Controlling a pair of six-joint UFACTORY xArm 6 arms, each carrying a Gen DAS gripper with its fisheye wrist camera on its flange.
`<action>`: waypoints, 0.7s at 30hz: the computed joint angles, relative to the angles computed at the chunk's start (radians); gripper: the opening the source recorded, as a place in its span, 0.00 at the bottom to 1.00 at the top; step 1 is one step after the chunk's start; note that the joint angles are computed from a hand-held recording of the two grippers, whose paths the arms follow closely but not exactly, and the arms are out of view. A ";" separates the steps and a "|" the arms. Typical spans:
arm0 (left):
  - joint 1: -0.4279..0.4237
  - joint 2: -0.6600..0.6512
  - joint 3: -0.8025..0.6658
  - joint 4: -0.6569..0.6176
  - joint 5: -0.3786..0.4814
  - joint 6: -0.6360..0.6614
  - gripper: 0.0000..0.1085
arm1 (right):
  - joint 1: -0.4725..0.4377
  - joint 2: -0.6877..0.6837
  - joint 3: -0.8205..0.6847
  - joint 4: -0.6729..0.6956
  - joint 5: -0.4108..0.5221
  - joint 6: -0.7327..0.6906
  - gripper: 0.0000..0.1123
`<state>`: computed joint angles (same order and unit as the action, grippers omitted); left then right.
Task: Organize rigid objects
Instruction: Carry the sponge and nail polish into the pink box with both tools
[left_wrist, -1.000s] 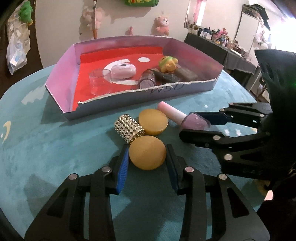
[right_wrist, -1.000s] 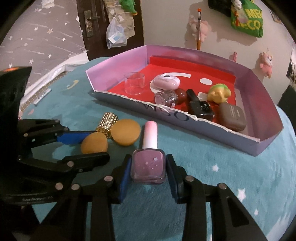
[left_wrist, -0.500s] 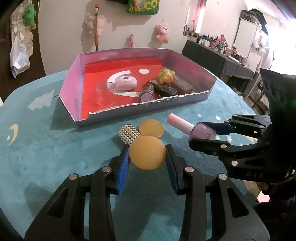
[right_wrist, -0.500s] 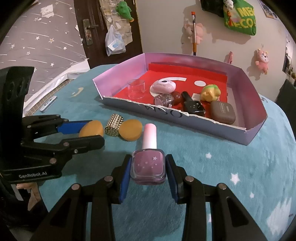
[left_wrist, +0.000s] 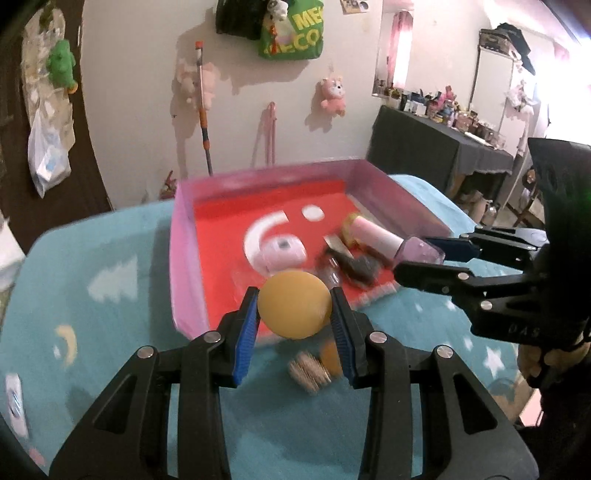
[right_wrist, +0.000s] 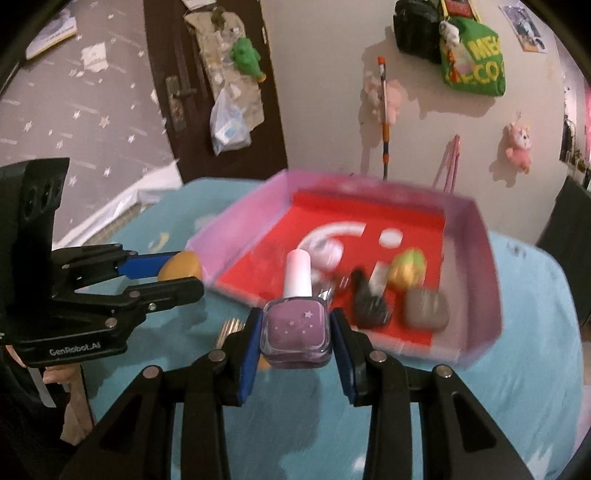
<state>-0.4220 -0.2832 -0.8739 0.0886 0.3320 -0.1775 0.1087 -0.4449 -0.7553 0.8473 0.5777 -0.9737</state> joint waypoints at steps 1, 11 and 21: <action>0.012 0.041 -0.054 -0.029 0.025 0.036 0.33 | 0.001 0.043 -0.048 -0.015 -0.005 0.019 0.35; 0.085 0.470 -0.572 -0.082 0.374 0.179 0.33 | 0.031 0.471 -0.469 -0.414 0.051 0.380 0.35; 0.082 0.632 -0.777 0.042 0.559 0.141 0.33 | 0.043 0.672 -0.683 -0.615 0.172 0.540 0.35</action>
